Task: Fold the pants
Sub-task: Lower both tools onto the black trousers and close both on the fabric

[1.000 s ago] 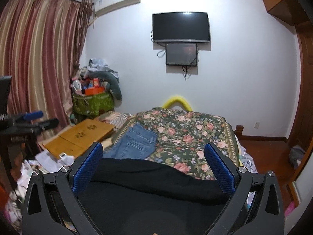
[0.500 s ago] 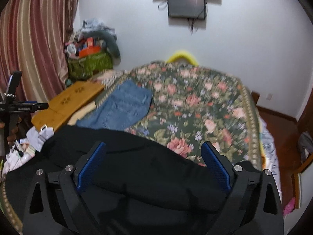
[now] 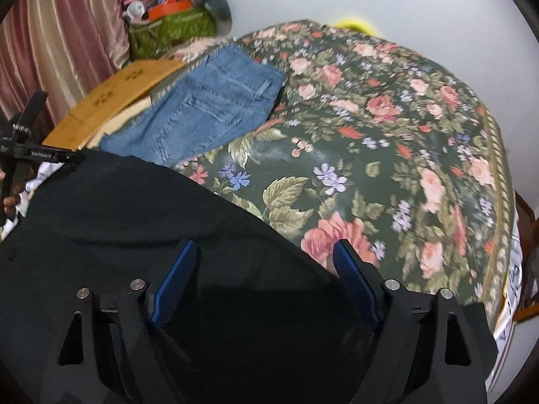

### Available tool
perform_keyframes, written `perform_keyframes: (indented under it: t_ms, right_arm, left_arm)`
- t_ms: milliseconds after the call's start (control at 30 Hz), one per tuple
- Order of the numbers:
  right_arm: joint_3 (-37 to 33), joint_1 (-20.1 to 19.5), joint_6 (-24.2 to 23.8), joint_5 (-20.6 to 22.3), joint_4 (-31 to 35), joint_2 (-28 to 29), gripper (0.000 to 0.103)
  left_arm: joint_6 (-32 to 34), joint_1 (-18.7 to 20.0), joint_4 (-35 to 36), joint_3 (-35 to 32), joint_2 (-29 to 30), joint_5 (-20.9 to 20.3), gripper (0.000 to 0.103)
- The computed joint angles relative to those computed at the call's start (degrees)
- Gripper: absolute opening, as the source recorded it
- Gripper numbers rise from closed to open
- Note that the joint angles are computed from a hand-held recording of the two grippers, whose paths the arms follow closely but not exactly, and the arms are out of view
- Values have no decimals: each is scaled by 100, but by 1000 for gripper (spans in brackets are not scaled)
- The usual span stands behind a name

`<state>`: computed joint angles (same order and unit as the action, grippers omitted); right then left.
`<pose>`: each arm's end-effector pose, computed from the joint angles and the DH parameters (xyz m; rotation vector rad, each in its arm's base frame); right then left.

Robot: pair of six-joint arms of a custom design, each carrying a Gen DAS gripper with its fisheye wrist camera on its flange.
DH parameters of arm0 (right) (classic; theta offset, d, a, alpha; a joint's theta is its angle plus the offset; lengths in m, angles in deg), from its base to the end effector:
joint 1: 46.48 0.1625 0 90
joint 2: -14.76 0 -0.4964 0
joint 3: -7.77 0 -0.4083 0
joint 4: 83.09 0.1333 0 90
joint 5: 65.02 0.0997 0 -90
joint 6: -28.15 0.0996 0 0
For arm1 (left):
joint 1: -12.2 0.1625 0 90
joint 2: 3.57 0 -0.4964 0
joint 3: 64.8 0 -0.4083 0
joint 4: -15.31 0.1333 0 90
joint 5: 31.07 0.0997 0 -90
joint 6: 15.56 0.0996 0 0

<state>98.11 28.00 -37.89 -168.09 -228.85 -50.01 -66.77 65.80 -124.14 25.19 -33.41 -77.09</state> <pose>-0.0845 -0.7184 0.4016 1.0403 -2.3937 0.3376 -0.2634 -0.6984 -0.0336 -0.2208 2.4076 -0.5120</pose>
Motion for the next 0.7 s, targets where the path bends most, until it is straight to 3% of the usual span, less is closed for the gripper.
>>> perform_keyframes:
  t_ms: [67, 100, 167, 267, 400, 433, 500, 567, 700]
  right_arm:
    - [-123, 7, -3, -22, 129, 117, 74]
    - [-165, 0, 50, 35, 230, 137, 67]
    - [-180, -6, 175, 124, 354, 136, 56]
    - [25, -5, -18, 165, 88, 75, 41]
    - [203, 1, -170, 140, -288, 26, 19]
    - [244, 3, -228, 133, -401, 8, 15]
    - [204, -1, -178, 151, -343, -12, 5]
    - [187, 5, -121, 226, -300, -61, 5]
    - [453, 59, -162, 569, -840, -311, 5]
  left_arm:
    - [45, 41, -65, 4, 25, -114, 71]
    - [90, -2, -19, 0, 51, 11, 67]
    - [182, -99, -14, 10, 86, 197, 47]
    - [157, -280, 159, 12, 129, 580, 31]
    - [142, -500, 364, 56, 120, 949, 18]
    - [81, -523, 422, 36, 113, 1002, 10]
    - [36, -584, 73, 156, -5, 962, 8]
    - [111, -688, -89, 176, -89, 1211, 8]
    - [333, -857, -377, 215, -241, 1431, 8]
